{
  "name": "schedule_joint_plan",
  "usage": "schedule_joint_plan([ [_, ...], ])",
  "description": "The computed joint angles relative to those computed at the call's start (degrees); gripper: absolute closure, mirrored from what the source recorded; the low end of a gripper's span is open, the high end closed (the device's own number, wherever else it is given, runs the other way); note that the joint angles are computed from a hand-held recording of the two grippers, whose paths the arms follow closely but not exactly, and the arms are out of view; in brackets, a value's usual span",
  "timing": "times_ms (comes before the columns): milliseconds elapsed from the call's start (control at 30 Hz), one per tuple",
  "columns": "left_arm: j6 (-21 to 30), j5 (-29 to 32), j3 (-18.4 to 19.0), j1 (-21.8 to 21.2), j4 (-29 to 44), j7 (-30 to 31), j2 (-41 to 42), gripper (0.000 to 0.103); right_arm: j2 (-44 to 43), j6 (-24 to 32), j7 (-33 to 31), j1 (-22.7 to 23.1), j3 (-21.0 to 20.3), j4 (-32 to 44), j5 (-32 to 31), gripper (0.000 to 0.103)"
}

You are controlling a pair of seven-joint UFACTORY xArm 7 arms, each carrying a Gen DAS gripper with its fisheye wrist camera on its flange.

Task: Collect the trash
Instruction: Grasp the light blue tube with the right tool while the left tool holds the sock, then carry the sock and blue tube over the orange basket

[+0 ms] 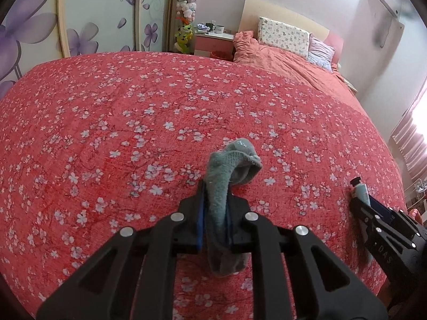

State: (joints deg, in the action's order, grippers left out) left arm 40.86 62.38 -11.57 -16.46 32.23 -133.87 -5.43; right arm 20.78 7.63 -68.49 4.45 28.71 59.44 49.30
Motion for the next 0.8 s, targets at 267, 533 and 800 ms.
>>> schedule_joint_plan([
  [267, 0.1, 0.0, 0.0, -0.1, 0.2, -0.1, 0.2, 0.088, -0.2, 1.3, -1.3, -0.5, -0.3, 0.1, 1.5, 0.074],
  [533, 0.5, -0.4, 0.0, -0.3, 0.5, 0.4, 0.5, 0.088, -0.5, 2.3, -3.7, -0.1, -1.4, 0.3, 3.7, 0.075],
  [800, 0.1, 0.9, 0.0, -0.6, 0.4, -0.4, 0.1, 0.094, -4.4, 6.3, -11.2, -1.9, -3.1, -1.7, 12.5, 0.076],
])
